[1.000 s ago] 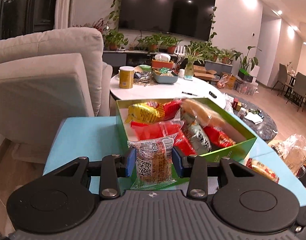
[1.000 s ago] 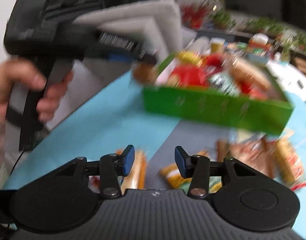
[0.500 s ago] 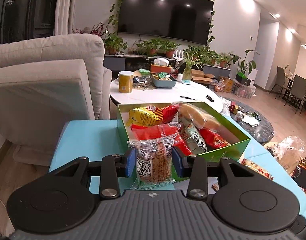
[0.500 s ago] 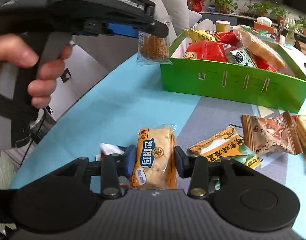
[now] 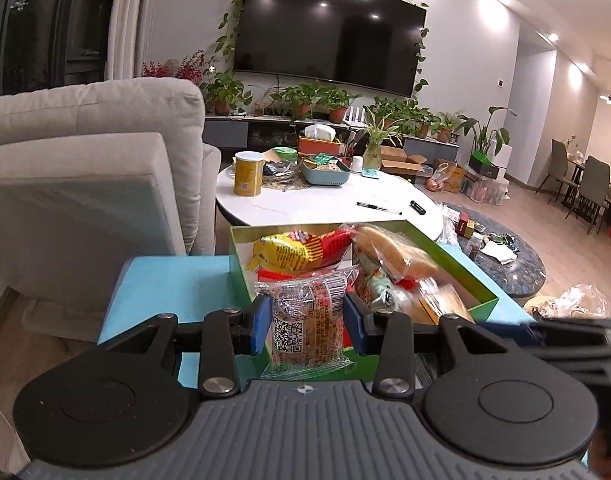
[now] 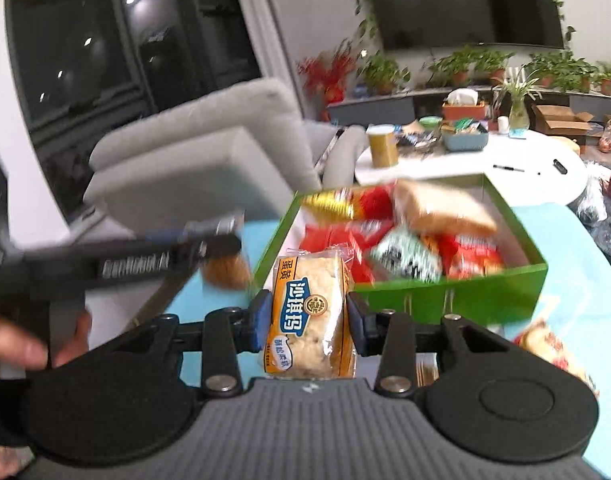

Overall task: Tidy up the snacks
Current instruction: 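Lower the cookie pack into the box with the left gripper while the right lowers the cake pack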

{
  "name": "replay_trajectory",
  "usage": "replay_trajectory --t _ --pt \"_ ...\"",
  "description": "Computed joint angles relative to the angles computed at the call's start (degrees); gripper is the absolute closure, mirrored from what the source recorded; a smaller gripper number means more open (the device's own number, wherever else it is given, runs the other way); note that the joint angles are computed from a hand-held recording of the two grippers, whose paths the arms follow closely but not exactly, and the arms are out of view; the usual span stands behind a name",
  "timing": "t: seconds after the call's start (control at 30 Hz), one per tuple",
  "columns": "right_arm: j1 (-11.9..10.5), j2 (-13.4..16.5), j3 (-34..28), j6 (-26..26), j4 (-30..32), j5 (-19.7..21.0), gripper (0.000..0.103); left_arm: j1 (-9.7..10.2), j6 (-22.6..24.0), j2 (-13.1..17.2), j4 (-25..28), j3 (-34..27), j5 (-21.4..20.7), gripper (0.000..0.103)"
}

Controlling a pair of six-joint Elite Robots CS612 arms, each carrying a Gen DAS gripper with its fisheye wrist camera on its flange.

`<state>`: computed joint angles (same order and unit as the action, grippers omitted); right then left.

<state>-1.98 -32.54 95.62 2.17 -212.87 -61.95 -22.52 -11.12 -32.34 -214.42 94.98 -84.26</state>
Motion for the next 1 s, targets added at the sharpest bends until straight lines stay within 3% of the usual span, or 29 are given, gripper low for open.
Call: replay_trajectory --t 0.37,0.73,0.8,0.87,1.0 --pt "-0.5 3.4 -9.1 12.5 0.8 0.3 0.039 0.87 -0.6 2.4 6.3 -7.6 -2.1 0.067" --pt "-0.5 5.4 -13.0 14.3 3.5 0.8 0.039 1.34 1.0 4.8 11.8 -11.7 -1.0 0.066" --pt "-0.4 5.7 -13.6 14.2 4.4 0.8 0.039 1.27 0.8 5.1 11.9 -12.0 -0.3 0.061" --pt "-0.2 5.9 -14.0 14.3 5.2 0.7 0.039 1.16 0.8 5.3 11.4 -12.2 0.6 0.042" --pt "-0.2 6.1 -14.6 14.4 5.9 1.3 0.039 0.87 2.0 5.3 9.7 -12.1 2.2 0.037"
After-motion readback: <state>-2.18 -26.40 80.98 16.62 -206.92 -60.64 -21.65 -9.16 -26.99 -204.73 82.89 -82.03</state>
